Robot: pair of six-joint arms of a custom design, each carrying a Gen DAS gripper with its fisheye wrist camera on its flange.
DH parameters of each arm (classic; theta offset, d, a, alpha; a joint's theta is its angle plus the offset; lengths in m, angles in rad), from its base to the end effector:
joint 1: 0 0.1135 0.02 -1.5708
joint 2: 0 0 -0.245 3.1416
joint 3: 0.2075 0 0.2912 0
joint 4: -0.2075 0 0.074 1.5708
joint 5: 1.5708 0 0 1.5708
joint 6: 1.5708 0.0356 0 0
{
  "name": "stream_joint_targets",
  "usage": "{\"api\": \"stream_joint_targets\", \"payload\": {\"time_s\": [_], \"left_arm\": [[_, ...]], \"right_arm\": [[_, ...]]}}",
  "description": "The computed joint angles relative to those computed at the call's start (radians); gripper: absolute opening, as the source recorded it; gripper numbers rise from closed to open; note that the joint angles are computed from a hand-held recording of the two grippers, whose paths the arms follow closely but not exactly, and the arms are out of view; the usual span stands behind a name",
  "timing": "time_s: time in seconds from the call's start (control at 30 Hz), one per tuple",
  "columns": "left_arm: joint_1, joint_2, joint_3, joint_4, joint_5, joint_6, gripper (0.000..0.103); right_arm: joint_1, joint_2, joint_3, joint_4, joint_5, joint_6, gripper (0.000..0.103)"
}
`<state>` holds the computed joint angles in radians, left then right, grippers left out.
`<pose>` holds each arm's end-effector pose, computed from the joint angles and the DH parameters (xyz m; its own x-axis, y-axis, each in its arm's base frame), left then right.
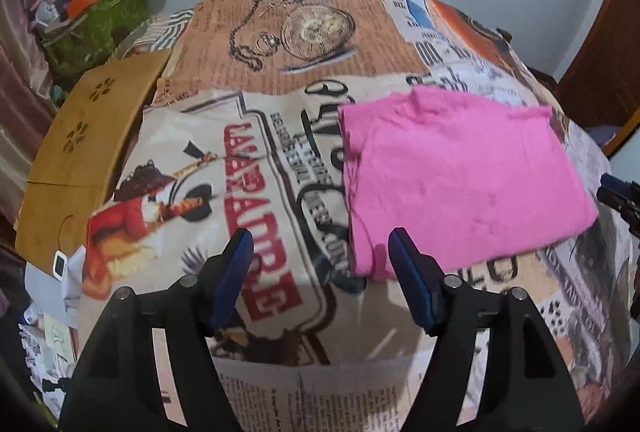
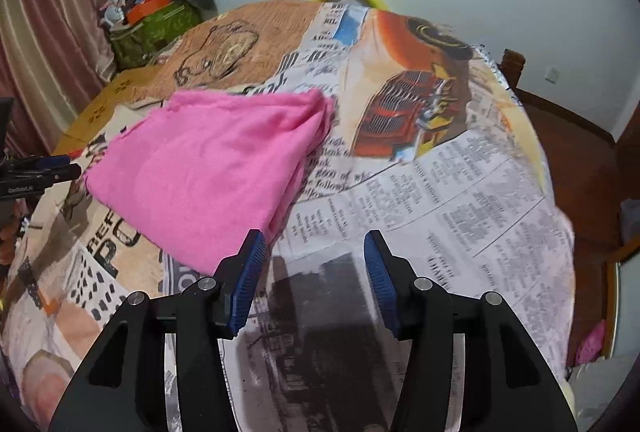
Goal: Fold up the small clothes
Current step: 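Grasp the folded cardigan edge with the left tool while the right tool grasps it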
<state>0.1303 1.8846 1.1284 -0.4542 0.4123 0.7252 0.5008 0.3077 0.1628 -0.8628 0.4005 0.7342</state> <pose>0.3803 0.0354 0.0949 -0.6804 0.5237 -0.5126 0.6312 0.7742 -0.0467 0.1243 0.0522 0.1156 -0.7246 0.3068 -0.6172 0.3043 0.9459 0.1129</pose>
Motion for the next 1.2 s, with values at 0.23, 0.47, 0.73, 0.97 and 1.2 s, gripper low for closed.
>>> {"api": "stream_joint_targets", "payload": {"time_s": [0.23,0.47,0.73,0.97,1.2], "left_arm": [[-0.101,0.130,0.150,-0.061,0.030,-0.105,0.083],[-0.168,0.399,0.429,-0.219,0.046,-0.212,0.083],[-0.212,0.475,0.501,-0.242,0.079,-0.229,0.067],[-0.221,0.410,0.438,-0.215,0.103,-0.233,0.018],[-0.142,0.159,0.234,-0.169,0.181,-0.162,0.017]], "right_arm": [[-0.103,0.115,0.015,0.214,-0.059,-0.070,0.069],[-0.232,0.524,0.054,0.581,-0.231,-0.122,0.069],[-0.348,0.681,0.032,0.822,-0.408,-0.130,0.057],[-0.378,0.760,0.052,0.907,-0.511,-0.098,0.011],[-0.216,0.391,0.040,0.614,-0.335,-0.082,0.009]]}}
